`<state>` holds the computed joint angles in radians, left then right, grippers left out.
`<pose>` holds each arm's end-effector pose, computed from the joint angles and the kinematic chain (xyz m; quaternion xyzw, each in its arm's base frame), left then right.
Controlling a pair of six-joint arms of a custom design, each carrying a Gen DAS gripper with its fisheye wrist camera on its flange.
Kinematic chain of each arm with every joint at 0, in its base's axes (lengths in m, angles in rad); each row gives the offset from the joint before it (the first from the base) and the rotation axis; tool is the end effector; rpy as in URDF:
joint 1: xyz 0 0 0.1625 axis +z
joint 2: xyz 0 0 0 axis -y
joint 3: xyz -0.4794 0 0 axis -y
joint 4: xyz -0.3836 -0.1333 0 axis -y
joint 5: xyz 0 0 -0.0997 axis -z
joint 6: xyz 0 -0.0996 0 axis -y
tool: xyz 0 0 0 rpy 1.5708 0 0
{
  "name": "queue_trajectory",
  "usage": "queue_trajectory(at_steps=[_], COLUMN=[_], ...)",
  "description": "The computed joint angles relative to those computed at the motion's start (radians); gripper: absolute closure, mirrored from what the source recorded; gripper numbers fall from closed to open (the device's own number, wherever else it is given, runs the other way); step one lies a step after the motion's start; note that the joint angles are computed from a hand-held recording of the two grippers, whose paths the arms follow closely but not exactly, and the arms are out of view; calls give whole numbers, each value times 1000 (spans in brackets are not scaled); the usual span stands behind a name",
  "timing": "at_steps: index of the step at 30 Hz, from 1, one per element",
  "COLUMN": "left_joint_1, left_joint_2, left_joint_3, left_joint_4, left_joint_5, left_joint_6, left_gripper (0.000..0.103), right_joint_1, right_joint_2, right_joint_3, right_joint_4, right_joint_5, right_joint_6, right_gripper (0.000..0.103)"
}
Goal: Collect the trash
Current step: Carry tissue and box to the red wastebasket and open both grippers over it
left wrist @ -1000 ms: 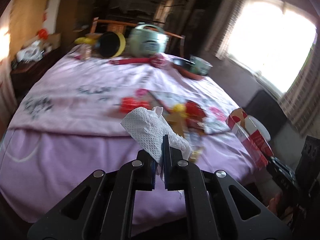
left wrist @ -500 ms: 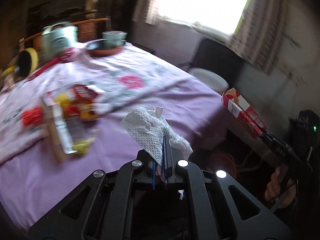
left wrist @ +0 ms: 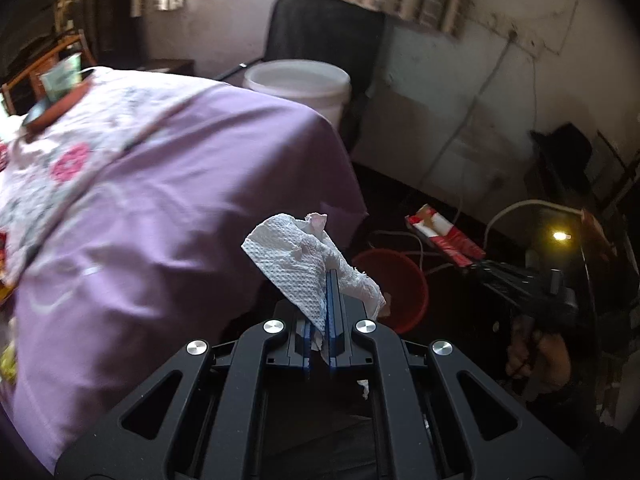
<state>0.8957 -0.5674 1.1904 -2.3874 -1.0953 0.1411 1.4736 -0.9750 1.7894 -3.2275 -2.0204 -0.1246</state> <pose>-0.3795 -0.7603 0.1286 0.3630 0.8969 -0.1525 0.2013 0.0250 -0.6712 0.2950 -0.0789 -0.8908 0.3736 0.2463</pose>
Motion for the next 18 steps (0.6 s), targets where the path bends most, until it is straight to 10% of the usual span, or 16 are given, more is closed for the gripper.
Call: queue_trajectory(at_steps=[3,5,18], left_joint_1=[-1,-1,-5], left_joint_2=[49,80,270], left_joint_3=[-55,-91,-324], left_joint_4=[51,83,295], left_joint_5=[4,1,-18], left_joint_6=[10,12,59], left_gripper=[96,96,96], right_joint_1=[-41,-70,-113], right_joint_2=[36,60,29], right_joint_3=[-38,-66,-32], right_joint_4=[68,120,24], right_joint_5=[-18,-23,17], right_joint_6=[21,41,92], right_gripper=[91,57,48])
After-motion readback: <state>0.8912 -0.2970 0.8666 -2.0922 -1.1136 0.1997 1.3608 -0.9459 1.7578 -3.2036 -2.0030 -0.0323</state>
